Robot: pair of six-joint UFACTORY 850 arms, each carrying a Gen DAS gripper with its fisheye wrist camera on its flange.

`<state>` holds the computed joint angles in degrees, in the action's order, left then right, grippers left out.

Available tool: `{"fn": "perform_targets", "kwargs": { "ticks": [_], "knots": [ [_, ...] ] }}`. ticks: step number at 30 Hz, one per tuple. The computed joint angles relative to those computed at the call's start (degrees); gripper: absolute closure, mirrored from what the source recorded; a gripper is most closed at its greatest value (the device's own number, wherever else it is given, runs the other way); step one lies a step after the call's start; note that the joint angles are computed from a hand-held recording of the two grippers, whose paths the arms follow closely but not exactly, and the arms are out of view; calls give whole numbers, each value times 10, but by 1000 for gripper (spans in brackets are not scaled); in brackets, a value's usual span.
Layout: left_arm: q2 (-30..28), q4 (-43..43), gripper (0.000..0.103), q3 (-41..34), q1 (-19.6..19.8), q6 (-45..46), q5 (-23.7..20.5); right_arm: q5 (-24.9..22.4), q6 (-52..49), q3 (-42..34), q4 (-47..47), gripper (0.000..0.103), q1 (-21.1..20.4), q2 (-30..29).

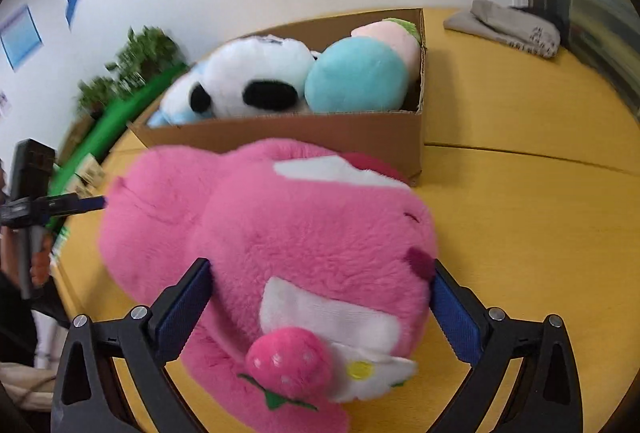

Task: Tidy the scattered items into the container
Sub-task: 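Close both grippers on the large pink bear plush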

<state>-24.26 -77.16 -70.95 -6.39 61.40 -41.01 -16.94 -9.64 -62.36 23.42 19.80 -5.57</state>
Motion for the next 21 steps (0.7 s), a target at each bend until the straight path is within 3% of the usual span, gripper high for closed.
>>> {"fn": "perform_targets", "kwargs": {
  "ticks": [8,11,15,17,19,21],
  "knots": [
    [-15,-113,24,29,6,59,-13,-26,-74,-7,102,3,-21,-10],
    [-16,-72,24,33,4,18,8,-30,-48,-14,84,10,-19,-16],
    [-6,-138,24,76,16,67,-35,-21,23,-4,20,20,-6,-1],
    [-1,-153,24,85,12,87,-31,-21,10,5,36,17,-6,7],
    [-1,-145,26,83,6,91,-17,-27,-24,6,70,0,-14,4],
    [-9,-128,35,73,4,76,-16,-51,-57,-3,114,0,-27,-10]
  ]
}}
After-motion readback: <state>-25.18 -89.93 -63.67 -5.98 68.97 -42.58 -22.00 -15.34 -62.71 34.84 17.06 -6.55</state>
